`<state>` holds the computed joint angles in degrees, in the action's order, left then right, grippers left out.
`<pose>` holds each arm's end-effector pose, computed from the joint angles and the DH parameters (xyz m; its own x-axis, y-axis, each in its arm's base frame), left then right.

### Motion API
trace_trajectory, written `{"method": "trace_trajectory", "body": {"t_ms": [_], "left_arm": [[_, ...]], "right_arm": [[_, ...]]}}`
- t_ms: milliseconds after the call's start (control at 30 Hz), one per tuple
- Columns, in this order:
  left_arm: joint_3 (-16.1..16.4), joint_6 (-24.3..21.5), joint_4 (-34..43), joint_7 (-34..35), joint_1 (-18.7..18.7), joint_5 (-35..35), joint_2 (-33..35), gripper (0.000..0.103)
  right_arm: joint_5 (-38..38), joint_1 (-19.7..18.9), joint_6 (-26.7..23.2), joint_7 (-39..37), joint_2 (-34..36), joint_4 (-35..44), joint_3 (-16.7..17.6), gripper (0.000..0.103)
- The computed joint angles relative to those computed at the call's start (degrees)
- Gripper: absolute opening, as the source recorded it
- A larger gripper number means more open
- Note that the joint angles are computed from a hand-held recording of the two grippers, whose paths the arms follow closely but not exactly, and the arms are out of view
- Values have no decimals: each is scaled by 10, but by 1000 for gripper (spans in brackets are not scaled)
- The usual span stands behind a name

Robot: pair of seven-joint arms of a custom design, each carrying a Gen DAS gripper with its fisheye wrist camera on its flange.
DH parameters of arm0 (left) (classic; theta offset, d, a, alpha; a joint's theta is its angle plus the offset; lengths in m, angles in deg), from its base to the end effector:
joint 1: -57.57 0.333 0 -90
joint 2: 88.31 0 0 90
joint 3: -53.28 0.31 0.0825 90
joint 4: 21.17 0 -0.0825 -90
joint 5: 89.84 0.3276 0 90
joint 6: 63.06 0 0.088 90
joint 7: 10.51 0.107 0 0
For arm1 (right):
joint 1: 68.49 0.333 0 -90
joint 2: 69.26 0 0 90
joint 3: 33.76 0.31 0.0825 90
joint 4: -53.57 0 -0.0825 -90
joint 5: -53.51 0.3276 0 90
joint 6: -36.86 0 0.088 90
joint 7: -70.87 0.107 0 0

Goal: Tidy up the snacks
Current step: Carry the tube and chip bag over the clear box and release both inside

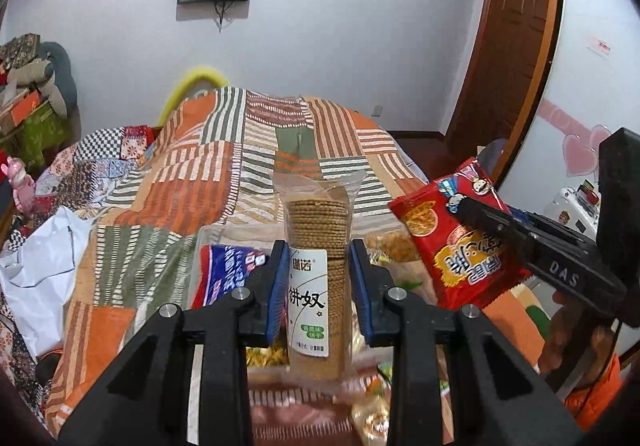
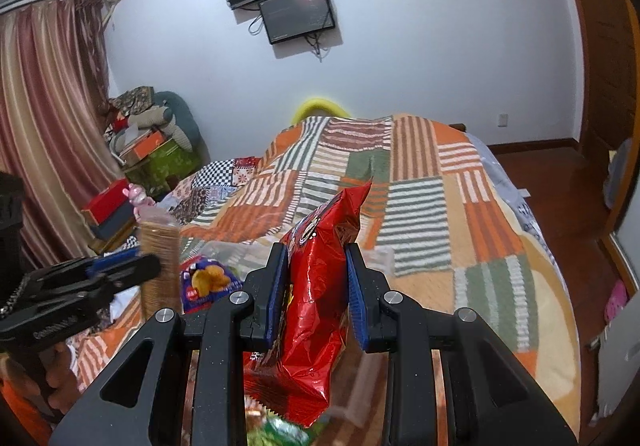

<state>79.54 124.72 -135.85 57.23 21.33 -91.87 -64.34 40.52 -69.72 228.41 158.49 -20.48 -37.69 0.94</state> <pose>0.5999 -0.1381 0.4112 0.0565 -0.9872 0.1493 -0.6127 -0.1524 -0.7755 0.6362 0.2917 0.3550 0.5421 -0.8061 -0.2372 -0.5211 -0.1010 -0.8475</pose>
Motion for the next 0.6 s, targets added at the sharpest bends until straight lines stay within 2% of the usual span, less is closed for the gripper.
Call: {"method": "trace_trajectory", "body": {"t_ms": [133,200,267,300,400,433,500,600], "left_arm": [[-38,-28,56,-4,46,10,35,29],[-68,-40,78,-9,78,22,49,27],[-108,-56,104,-9,117,32,63,16],[-126,-63,112,-9,134,37,68,4],[-160,-85,139,-12,167,54,83,4],[-156,-92,144,-21,165,61,87,4],[-172,-100,150,-28,180,71,91,4],[-198,-102,145,-37,206,80,90,4]], "right_arm": [[6,25,-34,-19,21,47,-7,26],[16,35,-53,-36,34,69,-7,26],[29,42,-75,-53,47,91,-5,26],[35,46,-86,-61,54,104,-6,26],[56,61,-113,-80,70,134,-12,26],[63,60,-122,-89,76,142,-6,26],[79,56,-147,-107,89,161,11,26],[97,73,-157,-119,85,169,-8,27]]}}
